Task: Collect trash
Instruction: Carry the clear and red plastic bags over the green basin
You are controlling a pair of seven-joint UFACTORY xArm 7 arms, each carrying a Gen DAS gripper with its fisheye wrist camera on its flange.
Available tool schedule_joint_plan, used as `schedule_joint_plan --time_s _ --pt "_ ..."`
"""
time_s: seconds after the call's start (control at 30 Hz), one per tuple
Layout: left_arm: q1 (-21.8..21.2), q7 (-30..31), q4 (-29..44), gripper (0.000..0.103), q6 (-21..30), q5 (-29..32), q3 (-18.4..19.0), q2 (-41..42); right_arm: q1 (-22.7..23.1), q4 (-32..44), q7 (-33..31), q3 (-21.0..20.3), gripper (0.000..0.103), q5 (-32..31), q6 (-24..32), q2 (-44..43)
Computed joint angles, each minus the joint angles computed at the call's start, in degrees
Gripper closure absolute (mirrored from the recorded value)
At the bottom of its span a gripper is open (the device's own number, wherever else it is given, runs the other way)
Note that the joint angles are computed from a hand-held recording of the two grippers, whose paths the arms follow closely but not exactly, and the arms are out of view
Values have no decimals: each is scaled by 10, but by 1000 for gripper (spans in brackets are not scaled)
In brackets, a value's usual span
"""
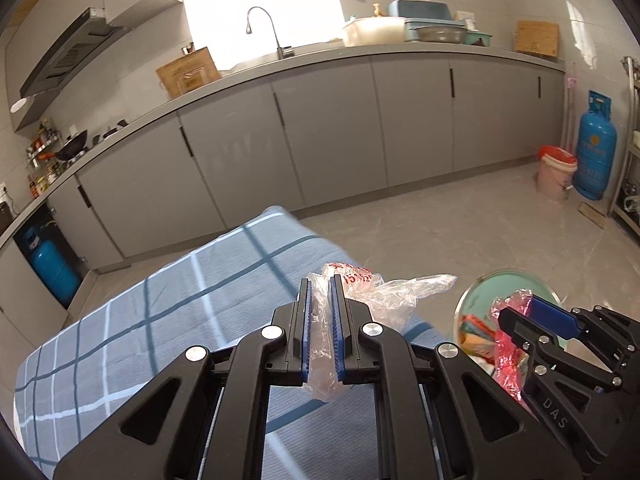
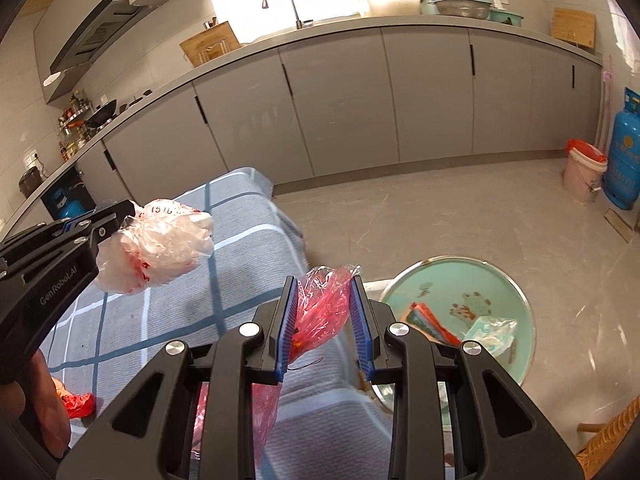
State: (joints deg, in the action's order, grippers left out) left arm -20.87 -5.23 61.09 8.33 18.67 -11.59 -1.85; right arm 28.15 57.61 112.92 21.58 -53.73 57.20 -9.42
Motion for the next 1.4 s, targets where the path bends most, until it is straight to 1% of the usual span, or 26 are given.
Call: schedule_joint_plan --time_s 0.23,0.37,0.53,0.6,0.87,1.0,1.3,1.4 --pt "-20 17 16 93 -3 -16 -7 18 -9 -26 -5 4 75 17 15 -34" --pt "-30 42 22 93 -2 -45 -9 25 -18 -38 -9 11 75 27 24 -52" --pt "-45 50 31 93 -5 -52 -12 35 -30 -52 -17 18 75 42 33 -72" --pt "-50 67 33 93 -5 -72 -16 38 -34 -60 -20 21 75 49 39 -83" --pt "-67 93 39 93 -9 -99 -21 55 -54 -92 -32 33 75 79 51 -127" --pt "-77 89 46 93 -10 -92 -18 67 -65 -112 -38 37 75 95 51 -148" --pt "-93 96 66 93 0 -97 -18 99 -85 -150 -49 45 75 127 50 -185" --pt "-101 88 75 93 5 -90 -15 112 -92 -160 -53 47 75 134 46 -194"
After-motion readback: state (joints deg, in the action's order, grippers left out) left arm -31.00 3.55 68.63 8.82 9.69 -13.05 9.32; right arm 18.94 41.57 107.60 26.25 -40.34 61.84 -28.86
